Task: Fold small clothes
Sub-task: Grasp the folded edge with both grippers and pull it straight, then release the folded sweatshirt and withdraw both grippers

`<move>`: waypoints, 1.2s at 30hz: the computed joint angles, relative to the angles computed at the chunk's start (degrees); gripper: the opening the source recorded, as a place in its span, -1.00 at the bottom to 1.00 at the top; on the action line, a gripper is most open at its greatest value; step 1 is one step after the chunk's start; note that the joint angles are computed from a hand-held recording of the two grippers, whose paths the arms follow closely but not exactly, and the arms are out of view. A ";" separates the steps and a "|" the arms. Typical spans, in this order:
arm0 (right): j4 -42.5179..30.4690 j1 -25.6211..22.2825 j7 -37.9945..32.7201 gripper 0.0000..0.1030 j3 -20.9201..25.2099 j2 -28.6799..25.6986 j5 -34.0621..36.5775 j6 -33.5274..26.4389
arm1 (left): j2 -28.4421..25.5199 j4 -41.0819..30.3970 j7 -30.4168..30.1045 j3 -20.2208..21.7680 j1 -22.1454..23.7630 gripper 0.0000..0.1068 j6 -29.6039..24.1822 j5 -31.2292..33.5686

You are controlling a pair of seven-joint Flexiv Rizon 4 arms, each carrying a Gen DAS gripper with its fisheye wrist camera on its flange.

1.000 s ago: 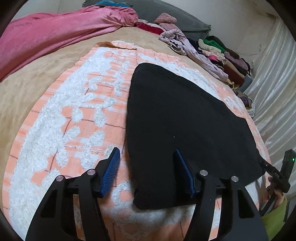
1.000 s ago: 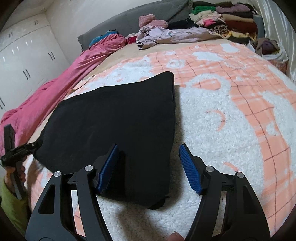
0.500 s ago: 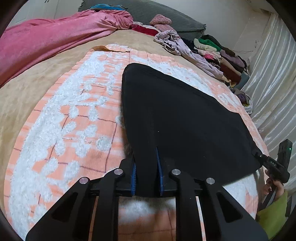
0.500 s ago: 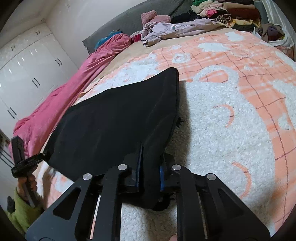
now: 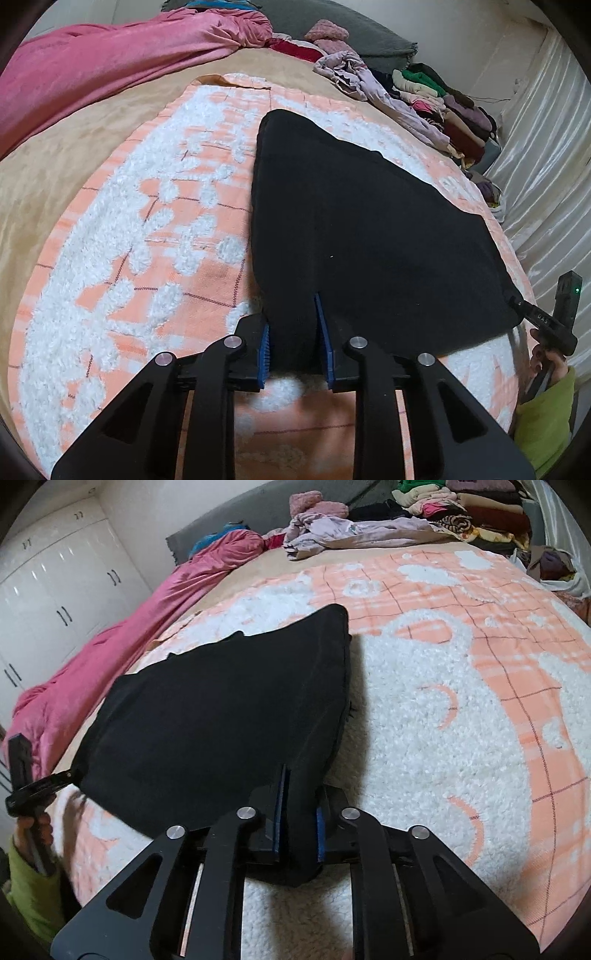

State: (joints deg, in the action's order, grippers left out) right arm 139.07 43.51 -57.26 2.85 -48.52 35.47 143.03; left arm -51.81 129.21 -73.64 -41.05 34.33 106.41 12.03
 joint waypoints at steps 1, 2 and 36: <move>-0.12 0.31 -0.10 -0.78 -0.28 -0.04 0.54 -0.40 | 0.20 -0.03 0.15 0.27 -0.19 -0.55 0.13 0.11; -0.30 0.97 -0.42 -0.71 -0.88 0.08 1.38 -1.20 | 0.30 0.02 0.10 0.43 -0.33 -0.54 0.33 0.10; -6.19 21.84 -18.90 0.21 -16.51 3.33 26.32 -8.98 | 13.07 5.32 -10.11 13.86 -9.71 -0.41 11.07 4.64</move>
State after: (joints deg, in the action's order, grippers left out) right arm 132.87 65.35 -76.16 -13.65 -45.19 61.79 134.06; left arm -38.73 134.53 -83.75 -27.18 24.62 117.48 16.67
